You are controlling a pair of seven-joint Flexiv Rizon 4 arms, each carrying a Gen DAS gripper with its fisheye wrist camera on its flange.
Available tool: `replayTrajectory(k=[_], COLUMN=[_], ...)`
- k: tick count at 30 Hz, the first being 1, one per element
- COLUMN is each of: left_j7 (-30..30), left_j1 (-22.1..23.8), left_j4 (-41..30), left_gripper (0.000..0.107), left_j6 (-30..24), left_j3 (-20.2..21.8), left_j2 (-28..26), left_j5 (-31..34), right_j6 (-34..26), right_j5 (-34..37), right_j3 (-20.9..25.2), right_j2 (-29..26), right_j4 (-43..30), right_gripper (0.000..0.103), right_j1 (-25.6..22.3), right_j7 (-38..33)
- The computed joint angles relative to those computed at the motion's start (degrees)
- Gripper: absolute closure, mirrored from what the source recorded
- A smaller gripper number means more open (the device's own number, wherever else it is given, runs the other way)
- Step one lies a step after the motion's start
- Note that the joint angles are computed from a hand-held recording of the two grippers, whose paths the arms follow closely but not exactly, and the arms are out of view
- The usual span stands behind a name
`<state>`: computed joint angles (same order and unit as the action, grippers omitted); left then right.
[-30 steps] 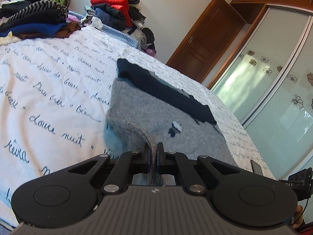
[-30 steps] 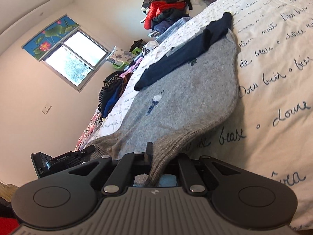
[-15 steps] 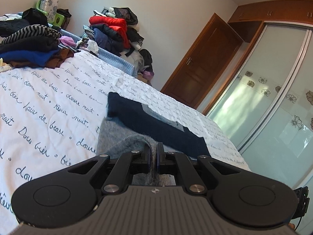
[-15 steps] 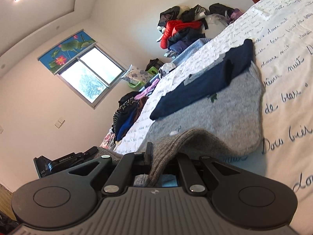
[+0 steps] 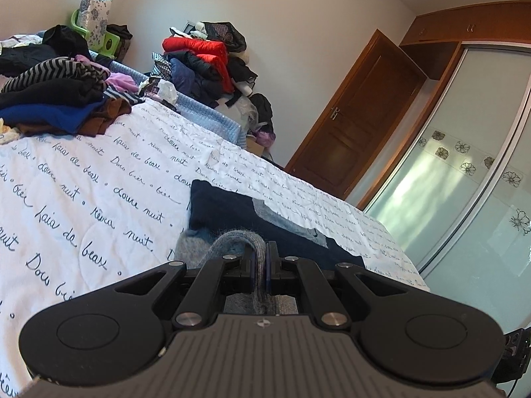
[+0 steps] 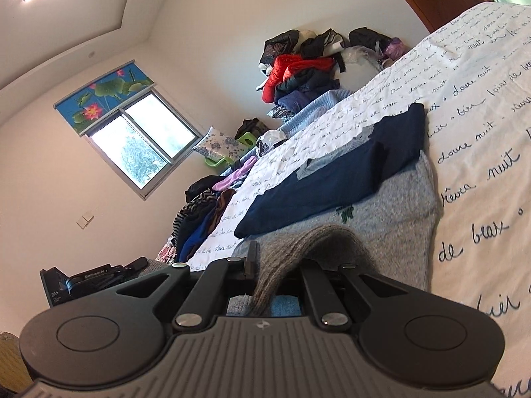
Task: Fold small clothes
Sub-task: 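Lift the hem with both grippers and fold it toward the collar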
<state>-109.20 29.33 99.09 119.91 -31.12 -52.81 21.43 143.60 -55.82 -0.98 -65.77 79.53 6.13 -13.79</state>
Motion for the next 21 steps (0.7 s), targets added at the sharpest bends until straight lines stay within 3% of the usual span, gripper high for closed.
replayTrajectory(k=[10,21], left_j7=[2.92,10.71], left_j1=[-4.51,-20.48], left_j4=[-5.31,-9.82], left_gripper=[0.101,0.101], left_j6=[-2.71,-7.39], left_j3=[2.68,19.43], left_j2=[-0.89,0.66], left_j5=[-4.14,-22.45], right_j6=[-2.35,-4.71], right_j5=[0.06,-0.50], right_j3=[-0.09,-1.10], right_j2=[-2.32,-3.76], right_j4=[-5.51,-9.33], right_gripper=[0.097,0.097], right_j1=[-0.27,0.06], right_j7=[2.62,5.31])
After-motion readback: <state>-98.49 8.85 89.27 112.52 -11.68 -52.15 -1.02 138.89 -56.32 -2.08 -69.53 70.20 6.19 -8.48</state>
